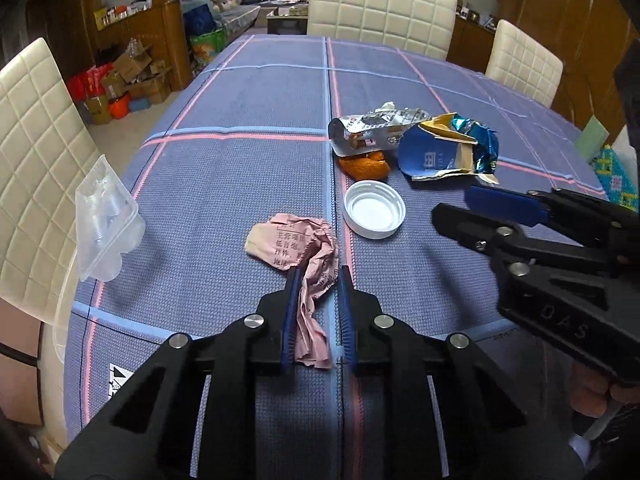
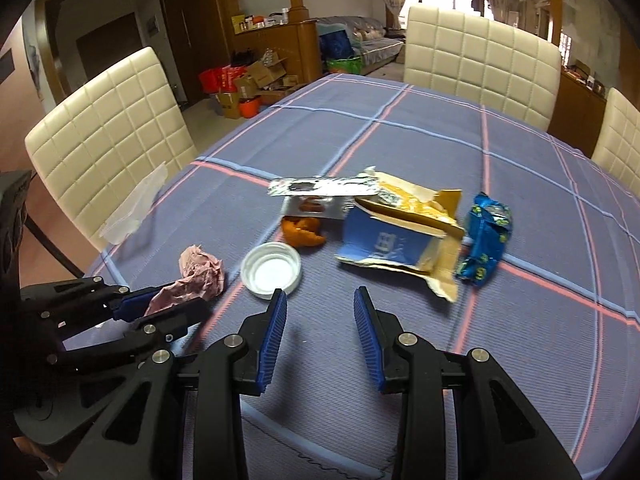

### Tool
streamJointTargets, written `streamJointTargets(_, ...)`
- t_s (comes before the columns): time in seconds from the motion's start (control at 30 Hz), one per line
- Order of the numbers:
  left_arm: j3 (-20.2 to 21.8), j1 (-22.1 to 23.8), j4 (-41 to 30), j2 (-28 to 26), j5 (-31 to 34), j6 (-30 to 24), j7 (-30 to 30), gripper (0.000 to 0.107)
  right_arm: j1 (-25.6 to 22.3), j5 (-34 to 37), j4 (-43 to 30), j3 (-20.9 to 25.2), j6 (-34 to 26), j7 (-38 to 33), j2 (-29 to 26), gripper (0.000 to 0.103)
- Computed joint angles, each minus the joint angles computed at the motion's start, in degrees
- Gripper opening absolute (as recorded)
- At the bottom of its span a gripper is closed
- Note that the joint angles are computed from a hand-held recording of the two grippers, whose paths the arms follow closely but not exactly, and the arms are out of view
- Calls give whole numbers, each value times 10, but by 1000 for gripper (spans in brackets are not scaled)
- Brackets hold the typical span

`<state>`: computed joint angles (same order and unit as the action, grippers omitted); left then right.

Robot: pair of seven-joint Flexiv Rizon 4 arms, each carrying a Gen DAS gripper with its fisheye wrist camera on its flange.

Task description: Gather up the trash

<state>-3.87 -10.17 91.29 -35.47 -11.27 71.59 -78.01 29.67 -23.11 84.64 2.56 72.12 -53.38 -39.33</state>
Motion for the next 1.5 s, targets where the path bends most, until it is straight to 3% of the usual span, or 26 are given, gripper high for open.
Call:
streamJointTargets(0.33,-4,10,72,52,1,76,12,19,13,1,-10,12,-1,-16,-3,35)
streamJointTargets(0.53,37,5,103,87,13,119,-19,19,23,5,-40,31,-5,-41,-16,35)
streamJointTargets(0.8,73,20,114,92,31,110,-67,19,38,36,-144,76,-60,-121,-71,36)
streamJointTargets(0.83,73,24,116,92,32,109,-70,19,40,44,-158,79,-68,-131,-77,37)
streamJointTargets(0.9,73,34,119,93,32,109,-73,19,47,55,-186,81,-75,-147,-91,53)
streamJointTargets(0.97,73,44,123,94,31,110,-77,19,60,59,-200,69,-68,-149,-99,60)
streamJointTargets(1.07,68,59,128,95,25,112,-76,19,70,64,-242,70,-91,-165,-122,62)
streamJointTargets(1.43,44,109,130,78,-9,117,-52,19,116,51,-384,20,-204,-176,-202,62)
streamJointTargets(1.47,40,114,129,75,-14,116,-49,19,118,49,-391,16,-207,-177,-206,59)
streamJointTargets(1.5,40,116,128,72,-17,115,-48,19,122,43,-396,8,-206,-177,-210,45)
